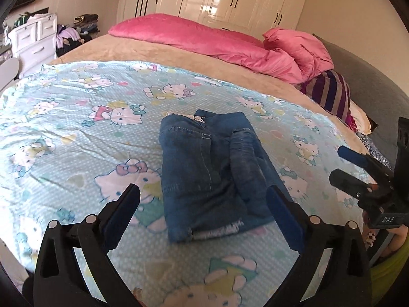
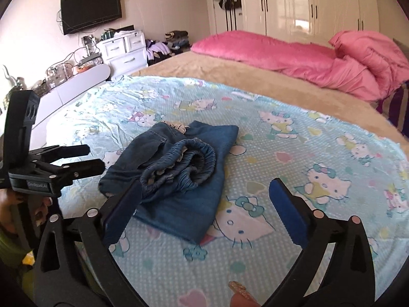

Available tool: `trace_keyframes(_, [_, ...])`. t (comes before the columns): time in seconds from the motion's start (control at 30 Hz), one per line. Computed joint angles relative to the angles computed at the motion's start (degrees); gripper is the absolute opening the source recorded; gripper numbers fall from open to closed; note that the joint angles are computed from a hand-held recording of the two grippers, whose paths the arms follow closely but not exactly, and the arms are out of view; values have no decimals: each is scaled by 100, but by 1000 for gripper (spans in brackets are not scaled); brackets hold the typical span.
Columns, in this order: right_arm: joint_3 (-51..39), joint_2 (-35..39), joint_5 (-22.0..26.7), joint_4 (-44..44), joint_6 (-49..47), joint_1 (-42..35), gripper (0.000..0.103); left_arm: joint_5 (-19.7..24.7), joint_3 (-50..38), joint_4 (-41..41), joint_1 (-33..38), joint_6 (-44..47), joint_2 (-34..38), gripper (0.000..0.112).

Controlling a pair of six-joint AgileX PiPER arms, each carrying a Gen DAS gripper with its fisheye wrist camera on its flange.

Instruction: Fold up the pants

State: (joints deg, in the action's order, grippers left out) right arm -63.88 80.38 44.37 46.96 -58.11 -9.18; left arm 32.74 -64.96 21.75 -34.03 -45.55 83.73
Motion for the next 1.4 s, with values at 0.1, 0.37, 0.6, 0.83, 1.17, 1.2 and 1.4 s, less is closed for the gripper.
trace_keyframes(0.1, [194, -317, 41, -129, 33, -59, 94, 192, 220, 395, -220, -444, -317, 98])
trace_keyframes(0.37, [702, -906, 295, -386, 192, -208, 94, 545, 900, 1017, -731, -1355, -1031, 98])
trace_keyframes(0.6, [1072, -1209, 348, -776, 414, -138, 94, 571, 1441, 948, -981, -1637, -1350, 98])
trace_keyframes(0.83, [1299, -1195, 297, -1005, 860, 41, 94, 677, 1615, 1010, -1105, -1939, -1354, 98])
trace_keyframes(1.17, [1341, -1205, 335, -923, 840, 30, 94, 1053, 1439, 1247, -1316, -2179, -1178, 98])
trace_keyframes(1.2, [1356, -1222, 335, -918, 842, 31, 94, 1089, 1416, 1256, -1330, -2189, -1150, 98])
trace_keyframes(1.4, [1402, -1265, 337, -894, 823, 22, 94, 1152, 1392, 1315, -1398, -2262, -1123, 98])
